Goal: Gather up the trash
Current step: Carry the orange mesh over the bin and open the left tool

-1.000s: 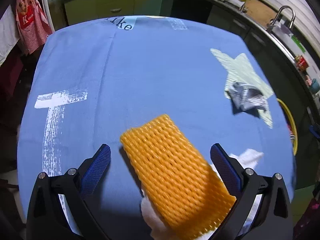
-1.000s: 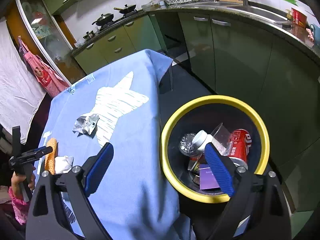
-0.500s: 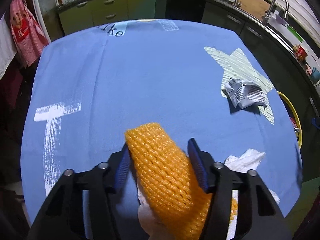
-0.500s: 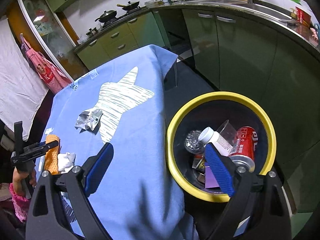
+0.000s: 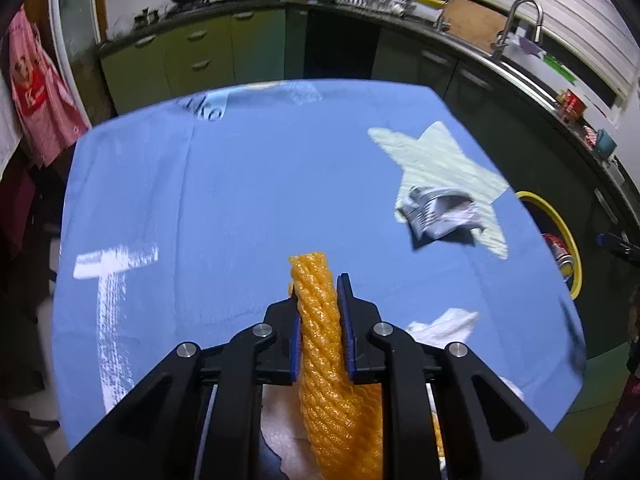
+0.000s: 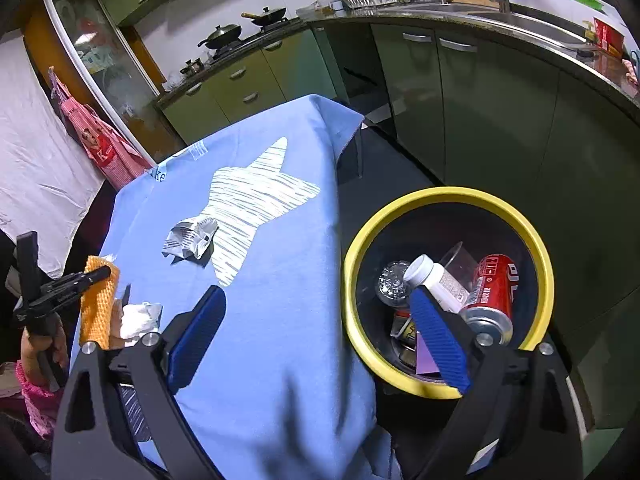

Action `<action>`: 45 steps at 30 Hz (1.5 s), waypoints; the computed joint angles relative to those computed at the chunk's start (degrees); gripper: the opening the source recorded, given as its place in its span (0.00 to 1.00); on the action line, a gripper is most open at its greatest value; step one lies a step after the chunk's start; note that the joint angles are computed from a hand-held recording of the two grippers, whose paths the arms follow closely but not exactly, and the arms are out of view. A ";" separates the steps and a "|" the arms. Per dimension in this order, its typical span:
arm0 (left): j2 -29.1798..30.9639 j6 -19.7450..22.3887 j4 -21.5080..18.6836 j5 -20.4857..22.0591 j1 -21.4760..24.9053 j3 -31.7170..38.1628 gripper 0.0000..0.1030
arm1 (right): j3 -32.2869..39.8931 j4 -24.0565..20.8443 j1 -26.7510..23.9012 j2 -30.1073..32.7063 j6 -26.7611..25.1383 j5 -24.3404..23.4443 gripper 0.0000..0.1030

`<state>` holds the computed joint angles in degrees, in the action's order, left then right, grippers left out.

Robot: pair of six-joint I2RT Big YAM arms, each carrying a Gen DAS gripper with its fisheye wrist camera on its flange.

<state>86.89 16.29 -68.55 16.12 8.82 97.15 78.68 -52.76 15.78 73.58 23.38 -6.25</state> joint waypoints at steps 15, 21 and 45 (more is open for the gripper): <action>2.03 6.74 -8.44 6.13 -11.27 12.90 0.16 | -4.87 -0.38 -1.68 -7.86 1.36 3.47 0.87; 9.05 8.24 -13.67 7.62 -22.26 23.19 0.16 | -9.14 -1.00 -4.88 -13.72 2.65 4.84 0.88; 26.68 0.54 -10.10 -0.13 -35.40 38.60 0.65 | -15.79 -1.79 -12.80 -19.27 2.92 1.52 0.88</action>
<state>113.57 16.83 -78.65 15.99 -26.58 135.75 62.89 -54.56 2.98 54.31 26.30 -4.73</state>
